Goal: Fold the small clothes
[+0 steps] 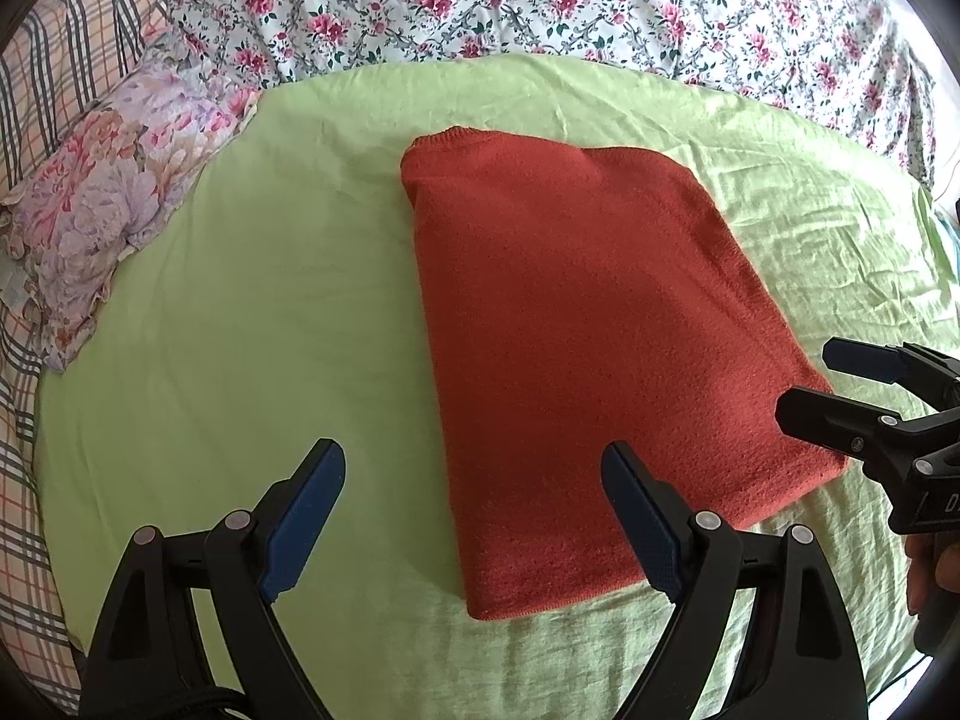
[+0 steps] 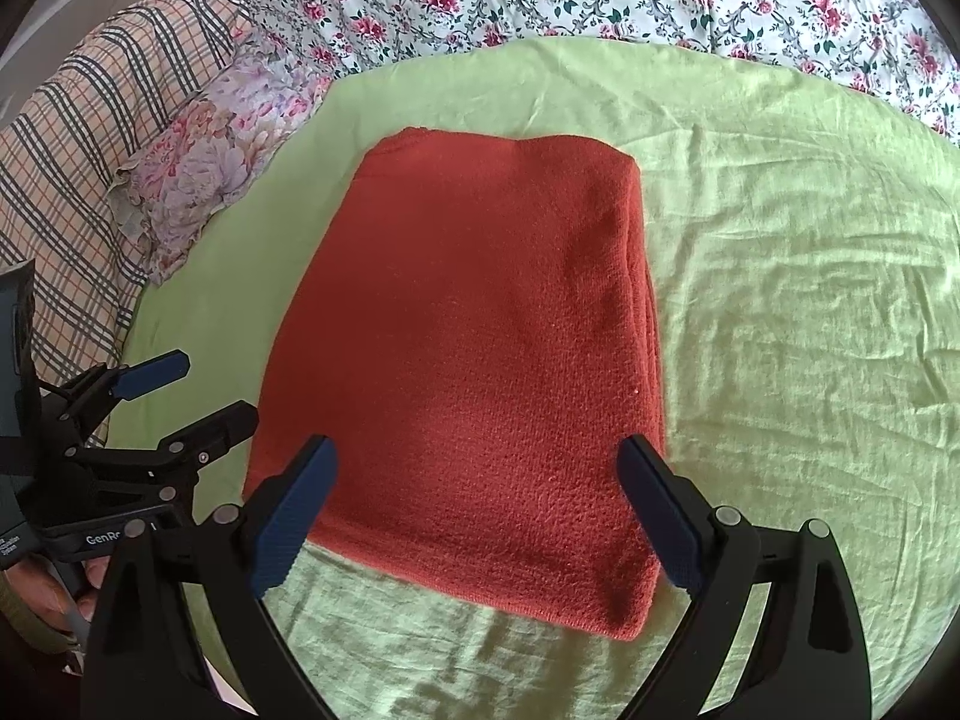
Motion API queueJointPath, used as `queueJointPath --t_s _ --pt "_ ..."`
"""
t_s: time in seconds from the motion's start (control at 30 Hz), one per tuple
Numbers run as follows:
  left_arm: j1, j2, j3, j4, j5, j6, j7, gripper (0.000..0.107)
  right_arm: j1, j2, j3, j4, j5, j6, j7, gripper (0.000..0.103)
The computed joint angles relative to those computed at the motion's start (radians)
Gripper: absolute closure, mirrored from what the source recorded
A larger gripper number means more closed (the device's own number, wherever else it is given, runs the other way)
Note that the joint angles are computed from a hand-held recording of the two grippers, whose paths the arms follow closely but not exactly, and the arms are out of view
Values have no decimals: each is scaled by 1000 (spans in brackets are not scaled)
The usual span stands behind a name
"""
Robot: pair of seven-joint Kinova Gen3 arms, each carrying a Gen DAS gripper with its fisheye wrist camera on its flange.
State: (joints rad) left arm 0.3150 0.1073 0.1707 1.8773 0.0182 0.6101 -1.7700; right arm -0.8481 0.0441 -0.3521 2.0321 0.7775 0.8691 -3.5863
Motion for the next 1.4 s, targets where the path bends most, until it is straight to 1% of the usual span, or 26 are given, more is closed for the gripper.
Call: queueJointPath --t_s 0.6,0.8,1.4 --pt "-5 26 -3 -20 6 11 -13 19 27 -2 12 17 -18 -40 17 9" --pt "1 29 -4 -21 -5 11 2 19 31 2 17 13 -27 -51 33 9" --pt "6 32 -3 -26 -13 13 13 18 24 10 24 1 -31 -46 44 9"
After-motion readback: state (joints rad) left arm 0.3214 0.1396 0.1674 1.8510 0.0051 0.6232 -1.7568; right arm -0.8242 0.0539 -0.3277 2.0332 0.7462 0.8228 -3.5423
